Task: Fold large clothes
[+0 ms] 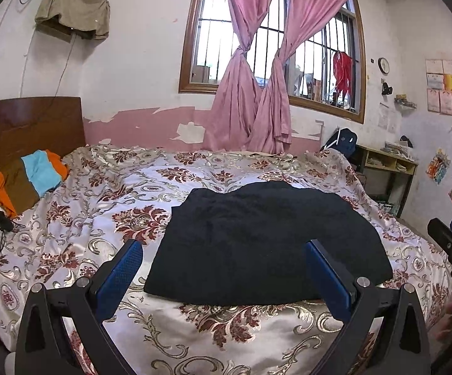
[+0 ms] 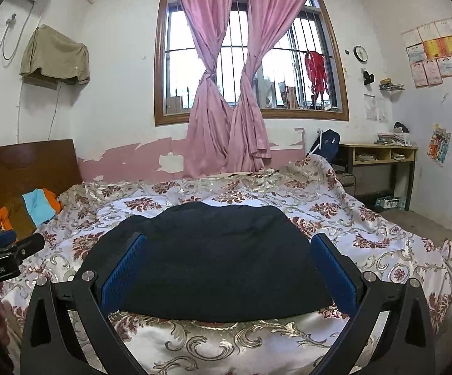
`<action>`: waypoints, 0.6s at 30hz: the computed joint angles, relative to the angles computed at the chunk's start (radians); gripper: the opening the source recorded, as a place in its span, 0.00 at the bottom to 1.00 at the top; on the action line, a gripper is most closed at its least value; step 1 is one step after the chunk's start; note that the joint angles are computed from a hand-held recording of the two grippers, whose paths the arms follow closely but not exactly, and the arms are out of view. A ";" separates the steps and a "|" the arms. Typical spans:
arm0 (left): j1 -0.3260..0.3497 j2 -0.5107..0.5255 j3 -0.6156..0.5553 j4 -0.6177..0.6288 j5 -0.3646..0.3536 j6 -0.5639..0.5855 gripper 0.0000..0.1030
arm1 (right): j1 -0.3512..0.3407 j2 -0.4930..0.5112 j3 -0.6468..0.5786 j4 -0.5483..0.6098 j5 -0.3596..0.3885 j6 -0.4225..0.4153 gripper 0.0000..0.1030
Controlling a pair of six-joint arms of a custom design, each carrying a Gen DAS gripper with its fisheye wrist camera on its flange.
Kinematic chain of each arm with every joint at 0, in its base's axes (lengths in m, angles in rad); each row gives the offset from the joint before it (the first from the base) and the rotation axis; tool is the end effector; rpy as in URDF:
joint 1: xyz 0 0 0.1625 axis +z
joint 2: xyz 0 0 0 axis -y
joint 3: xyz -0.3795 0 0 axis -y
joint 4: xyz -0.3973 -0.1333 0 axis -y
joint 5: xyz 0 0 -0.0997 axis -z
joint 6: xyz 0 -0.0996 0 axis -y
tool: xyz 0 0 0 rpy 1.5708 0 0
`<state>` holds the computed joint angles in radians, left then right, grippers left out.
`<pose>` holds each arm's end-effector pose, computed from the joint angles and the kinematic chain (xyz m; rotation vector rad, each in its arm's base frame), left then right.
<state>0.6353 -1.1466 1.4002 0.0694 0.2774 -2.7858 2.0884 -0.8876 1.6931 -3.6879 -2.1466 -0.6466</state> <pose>-0.2947 -0.5019 0.3055 0.2833 1.9021 -1.5301 0.3760 -0.5006 0.2453 0.7391 -1.9750 1.5394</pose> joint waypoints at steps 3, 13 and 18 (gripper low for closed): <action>-0.007 -0.025 0.048 -0.070 -0.010 0.063 1.00 | -0.003 -0.003 0.019 0.006 0.004 0.009 0.99; -0.019 -0.024 0.089 0.075 0.022 -0.105 1.00 | -0.015 -0.019 0.115 -0.022 0.010 0.065 0.99; -0.021 -0.028 0.128 0.051 0.019 -0.091 1.00 | -0.020 -0.013 0.144 -0.046 -0.003 0.053 0.99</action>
